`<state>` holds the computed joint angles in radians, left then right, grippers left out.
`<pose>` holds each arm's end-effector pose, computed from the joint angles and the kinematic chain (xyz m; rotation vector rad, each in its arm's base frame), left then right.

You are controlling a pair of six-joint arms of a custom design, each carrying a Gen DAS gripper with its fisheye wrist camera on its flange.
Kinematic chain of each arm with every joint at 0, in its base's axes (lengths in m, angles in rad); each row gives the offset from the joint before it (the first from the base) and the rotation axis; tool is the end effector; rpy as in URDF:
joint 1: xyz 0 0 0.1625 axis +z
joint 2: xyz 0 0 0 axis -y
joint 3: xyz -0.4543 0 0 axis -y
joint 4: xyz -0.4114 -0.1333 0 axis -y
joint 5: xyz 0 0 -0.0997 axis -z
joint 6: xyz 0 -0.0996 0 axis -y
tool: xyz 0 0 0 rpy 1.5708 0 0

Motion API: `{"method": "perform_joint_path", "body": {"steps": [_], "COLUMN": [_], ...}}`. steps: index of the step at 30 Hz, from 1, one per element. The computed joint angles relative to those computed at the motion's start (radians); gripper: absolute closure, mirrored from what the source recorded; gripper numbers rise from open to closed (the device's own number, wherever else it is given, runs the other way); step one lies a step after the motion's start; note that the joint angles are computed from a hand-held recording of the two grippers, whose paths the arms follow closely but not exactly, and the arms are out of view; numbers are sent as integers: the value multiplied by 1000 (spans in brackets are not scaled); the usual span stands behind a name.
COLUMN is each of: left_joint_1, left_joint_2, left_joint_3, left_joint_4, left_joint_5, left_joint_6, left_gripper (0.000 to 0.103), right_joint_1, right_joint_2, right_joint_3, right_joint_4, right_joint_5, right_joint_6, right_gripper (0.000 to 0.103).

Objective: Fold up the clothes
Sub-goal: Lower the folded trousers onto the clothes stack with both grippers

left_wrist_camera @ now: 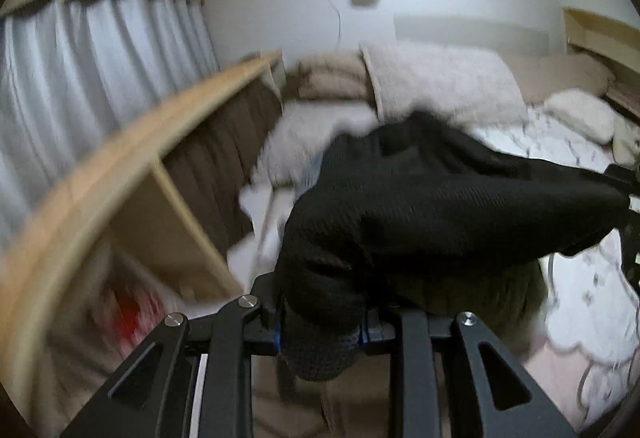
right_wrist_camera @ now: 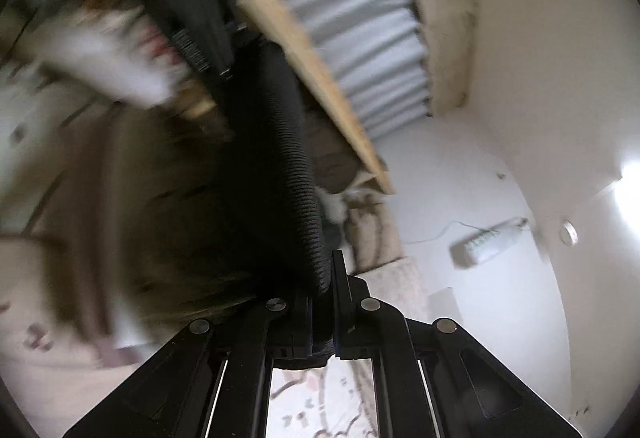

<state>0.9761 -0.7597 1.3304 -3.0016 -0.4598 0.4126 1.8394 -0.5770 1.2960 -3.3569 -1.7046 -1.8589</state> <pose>-0.2494 -0.7659 0.2999 0.4464 1.9390 -0.9821 0.3346 -0.7635 0.1790 1.8558 -1.1291 0.7939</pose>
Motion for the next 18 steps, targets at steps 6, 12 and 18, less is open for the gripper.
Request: {"method": "perform_joint_path", "body": {"steps": [6, 12, 18], "left_joint_1": [21, 23, 2], "left_joint_2": [17, -4, -166], "left_joint_3": [70, 91, 274], "left_joint_4": [-115, -125, -1], "left_joint_5": [14, 7, -49], "left_joint_6": [16, 30, -147], "left_gripper": [74, 45, 35], "right_joint_1": [-12, -10, -49], "right_joint_2": [57, 46, -147], "right_joint_3": [0, -25, 50], "right_joint_4": [-26, 95, 569], "right_joint_5": [-94, -128, -42], "right_joint_6": [67, 203, 535], "right_gripper": [97, 93, 26]}}
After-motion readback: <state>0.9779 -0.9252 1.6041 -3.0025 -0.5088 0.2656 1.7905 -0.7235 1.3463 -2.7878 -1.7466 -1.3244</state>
